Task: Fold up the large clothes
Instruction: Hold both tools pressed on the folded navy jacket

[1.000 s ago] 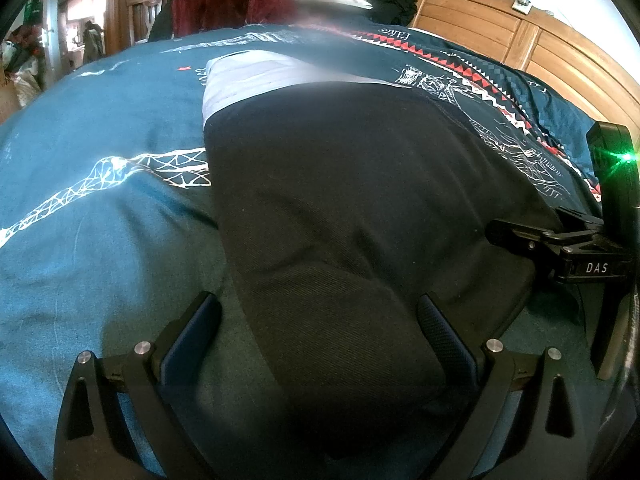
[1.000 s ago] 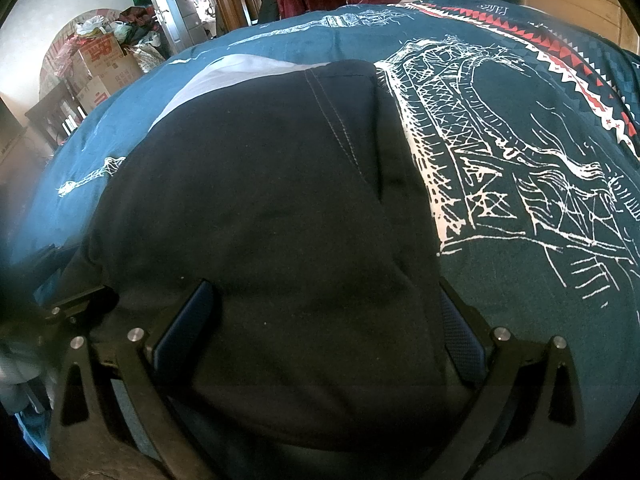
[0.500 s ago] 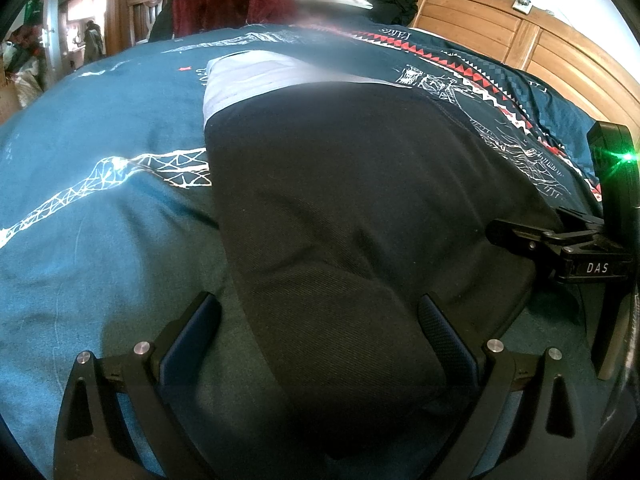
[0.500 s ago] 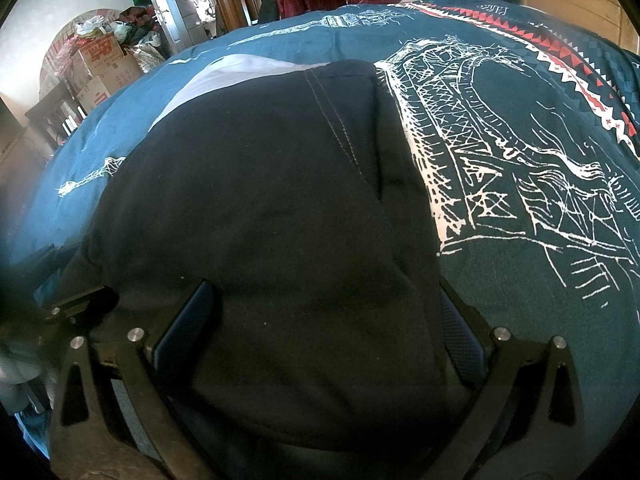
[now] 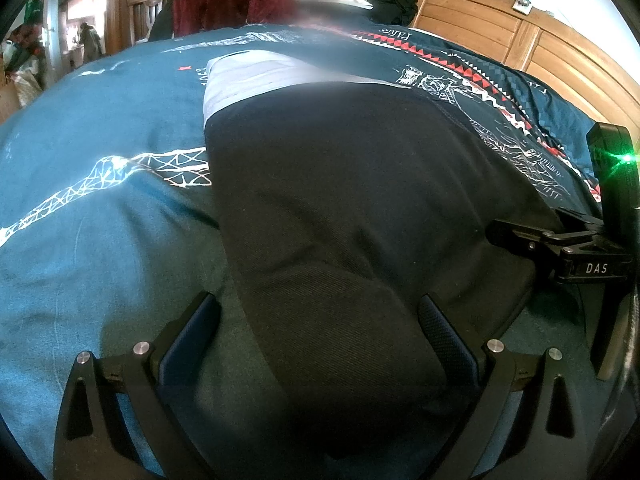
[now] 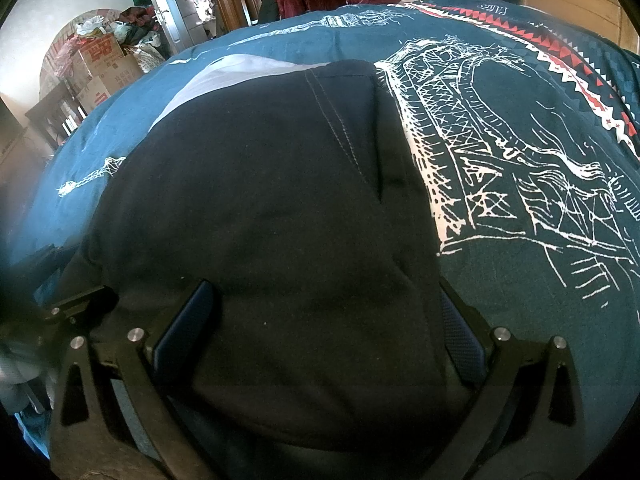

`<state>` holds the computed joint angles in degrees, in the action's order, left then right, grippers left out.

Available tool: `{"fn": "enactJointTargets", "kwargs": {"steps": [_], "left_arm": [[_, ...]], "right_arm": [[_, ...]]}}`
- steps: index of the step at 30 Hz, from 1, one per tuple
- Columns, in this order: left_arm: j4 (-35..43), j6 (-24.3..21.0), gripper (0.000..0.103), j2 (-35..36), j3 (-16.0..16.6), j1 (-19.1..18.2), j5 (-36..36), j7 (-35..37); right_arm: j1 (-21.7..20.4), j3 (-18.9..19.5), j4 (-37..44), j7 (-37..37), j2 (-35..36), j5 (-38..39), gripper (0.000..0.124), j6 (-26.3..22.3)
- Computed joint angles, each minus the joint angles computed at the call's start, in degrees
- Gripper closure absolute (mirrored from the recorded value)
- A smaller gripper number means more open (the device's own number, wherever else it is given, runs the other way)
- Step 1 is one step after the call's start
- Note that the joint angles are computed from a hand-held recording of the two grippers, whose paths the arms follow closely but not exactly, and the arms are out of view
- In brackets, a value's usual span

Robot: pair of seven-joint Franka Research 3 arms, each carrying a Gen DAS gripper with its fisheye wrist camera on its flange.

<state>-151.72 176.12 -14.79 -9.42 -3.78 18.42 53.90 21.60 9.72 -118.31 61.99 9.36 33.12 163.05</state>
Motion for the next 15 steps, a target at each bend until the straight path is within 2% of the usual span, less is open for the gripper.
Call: {"fn": "enactJointTargets", "kwargs": {"steps": [15], "left_arm": [[0.08,-0.15,0.001,0.00,0.12,-0.09,0.22,-0.22]], "right_arm": [[0.02,0.00,0.05,0.02,0.05,0.00,0.021,-0.03]]}}
